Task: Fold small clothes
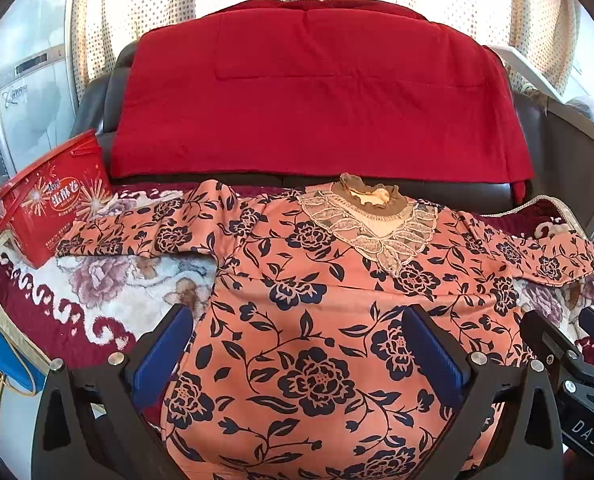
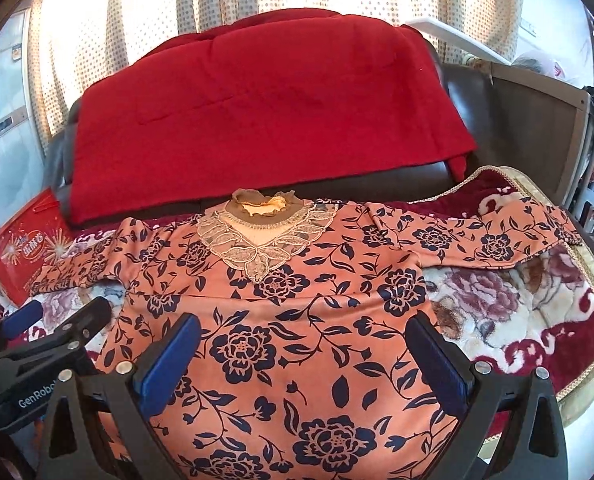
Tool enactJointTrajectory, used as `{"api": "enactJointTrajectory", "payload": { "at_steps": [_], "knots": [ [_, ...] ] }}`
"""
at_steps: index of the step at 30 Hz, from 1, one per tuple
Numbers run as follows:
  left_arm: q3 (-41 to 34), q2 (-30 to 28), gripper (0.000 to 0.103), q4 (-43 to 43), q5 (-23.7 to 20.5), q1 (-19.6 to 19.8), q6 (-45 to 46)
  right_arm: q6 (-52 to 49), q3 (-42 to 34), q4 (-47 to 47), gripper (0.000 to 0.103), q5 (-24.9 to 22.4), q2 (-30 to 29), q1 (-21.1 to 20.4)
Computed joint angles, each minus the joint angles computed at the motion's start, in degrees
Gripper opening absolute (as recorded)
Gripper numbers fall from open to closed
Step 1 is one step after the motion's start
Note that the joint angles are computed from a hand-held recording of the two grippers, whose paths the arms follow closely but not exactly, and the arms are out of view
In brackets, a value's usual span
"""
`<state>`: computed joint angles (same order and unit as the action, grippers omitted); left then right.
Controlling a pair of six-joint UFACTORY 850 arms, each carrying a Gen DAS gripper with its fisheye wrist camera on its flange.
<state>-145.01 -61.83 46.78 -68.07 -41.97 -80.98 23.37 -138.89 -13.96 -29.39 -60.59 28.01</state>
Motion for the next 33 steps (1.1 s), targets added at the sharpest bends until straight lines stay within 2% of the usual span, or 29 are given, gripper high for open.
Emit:
{"api": "enactJointTrajectory", "payload": {
  "at_steps": [18,33],
  "knots": [
    [2.25,0.85,0.103,-0.43,0.27,0.00,-1.06,1.11,-2.51,-1.75,0.103,-2.37,-1.76,0.28],
    [2.33,0.73,0.103,-0.64,0.27,-0.06,-0.74,1.11,-2.11,-2.37,0.103,-1.98,-1.65,0.21]
  ]
}}
